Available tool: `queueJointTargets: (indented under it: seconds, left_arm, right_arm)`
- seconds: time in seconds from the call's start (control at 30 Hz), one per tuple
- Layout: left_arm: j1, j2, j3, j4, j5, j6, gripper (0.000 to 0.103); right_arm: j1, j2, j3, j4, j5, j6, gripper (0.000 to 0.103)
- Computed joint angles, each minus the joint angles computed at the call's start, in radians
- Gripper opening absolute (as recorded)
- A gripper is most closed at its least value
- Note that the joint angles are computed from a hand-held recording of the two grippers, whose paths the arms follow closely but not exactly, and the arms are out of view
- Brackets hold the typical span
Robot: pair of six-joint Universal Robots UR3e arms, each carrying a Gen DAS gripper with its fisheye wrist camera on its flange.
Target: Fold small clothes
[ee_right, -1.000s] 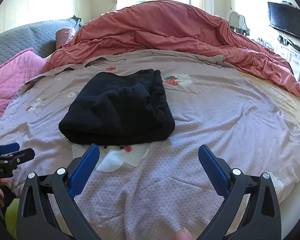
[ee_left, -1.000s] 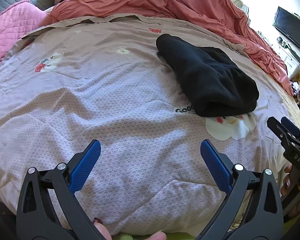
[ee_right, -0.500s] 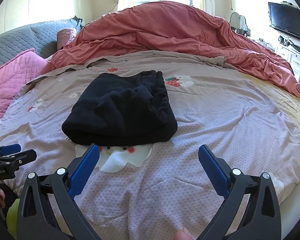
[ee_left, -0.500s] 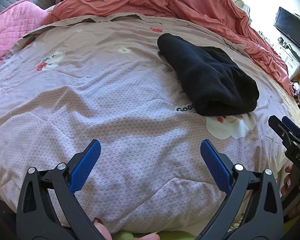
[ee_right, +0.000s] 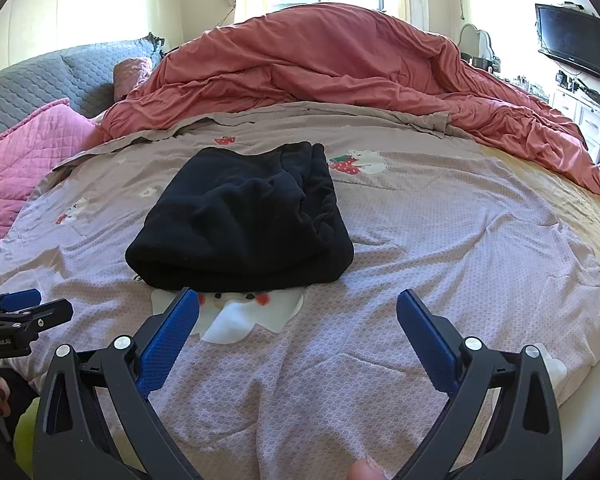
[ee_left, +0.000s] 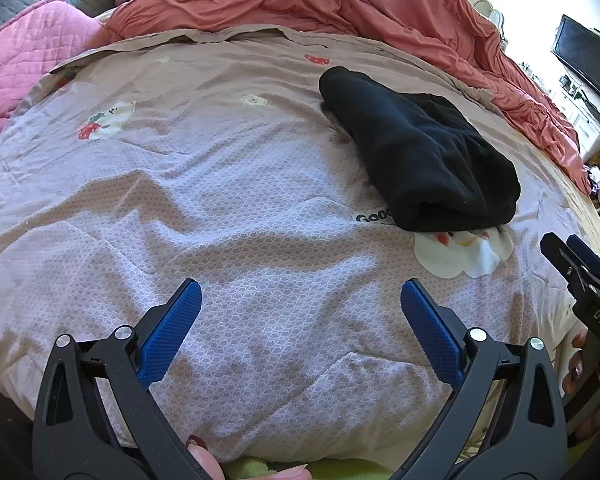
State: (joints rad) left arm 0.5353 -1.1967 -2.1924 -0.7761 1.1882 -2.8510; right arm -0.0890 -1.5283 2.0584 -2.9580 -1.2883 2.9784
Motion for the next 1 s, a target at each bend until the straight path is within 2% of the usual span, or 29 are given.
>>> queueJointTargets:
  seconds: [1.0]
  left_arm:
    - [-0.001, 0.025, 0.001, -0.023, 0.012, 0.004, 0.094]
  right_arm:
    - [0.002, -0.022, 0.010, 0.011, -0.009, 0.013, 0.098]
